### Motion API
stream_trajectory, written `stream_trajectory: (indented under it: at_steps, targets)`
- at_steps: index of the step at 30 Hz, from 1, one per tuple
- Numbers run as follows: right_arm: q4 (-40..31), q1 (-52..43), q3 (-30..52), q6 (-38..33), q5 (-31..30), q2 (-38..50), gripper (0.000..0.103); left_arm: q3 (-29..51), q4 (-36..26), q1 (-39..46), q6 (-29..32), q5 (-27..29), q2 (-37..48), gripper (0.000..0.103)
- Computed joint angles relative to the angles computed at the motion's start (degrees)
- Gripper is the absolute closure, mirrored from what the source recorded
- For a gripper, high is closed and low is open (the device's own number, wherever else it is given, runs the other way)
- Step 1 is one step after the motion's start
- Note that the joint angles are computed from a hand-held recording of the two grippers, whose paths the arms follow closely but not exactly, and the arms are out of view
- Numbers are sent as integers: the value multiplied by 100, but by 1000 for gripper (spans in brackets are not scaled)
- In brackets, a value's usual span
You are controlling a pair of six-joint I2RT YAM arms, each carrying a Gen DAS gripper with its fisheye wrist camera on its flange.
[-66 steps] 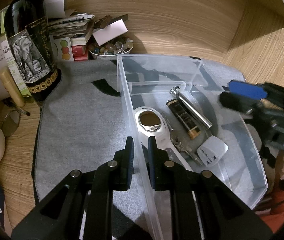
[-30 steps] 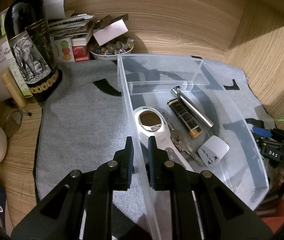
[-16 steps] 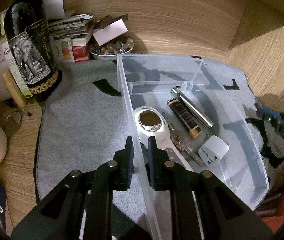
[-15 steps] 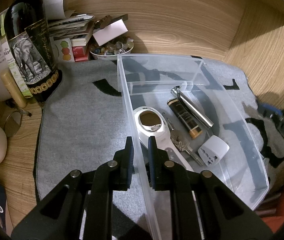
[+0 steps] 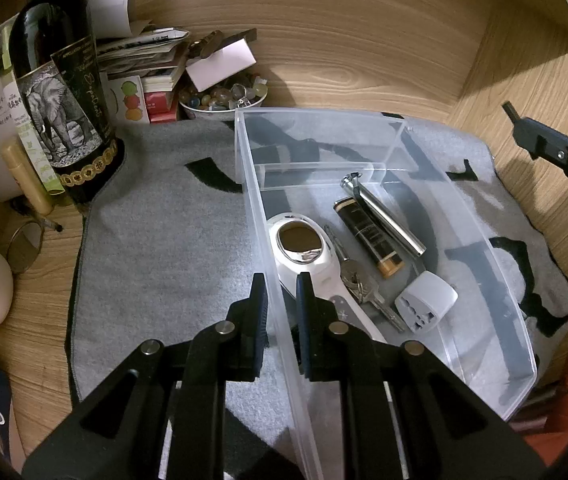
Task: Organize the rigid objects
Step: 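Carry the black cylinder into the clear box and release it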
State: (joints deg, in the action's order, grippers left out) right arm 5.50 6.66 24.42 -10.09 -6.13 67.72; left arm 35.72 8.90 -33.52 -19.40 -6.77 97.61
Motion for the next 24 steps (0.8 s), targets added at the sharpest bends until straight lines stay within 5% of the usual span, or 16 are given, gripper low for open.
stream_trajectory:
  at_steps: [15,24]
  targets:
    - [10,818,823,-154,60,2068,79,-7,28,-20,-31,-3,1,90]
    - [-5,863,860,-189,4,2288,79,-9,26,-18,-28,1,-2,90]
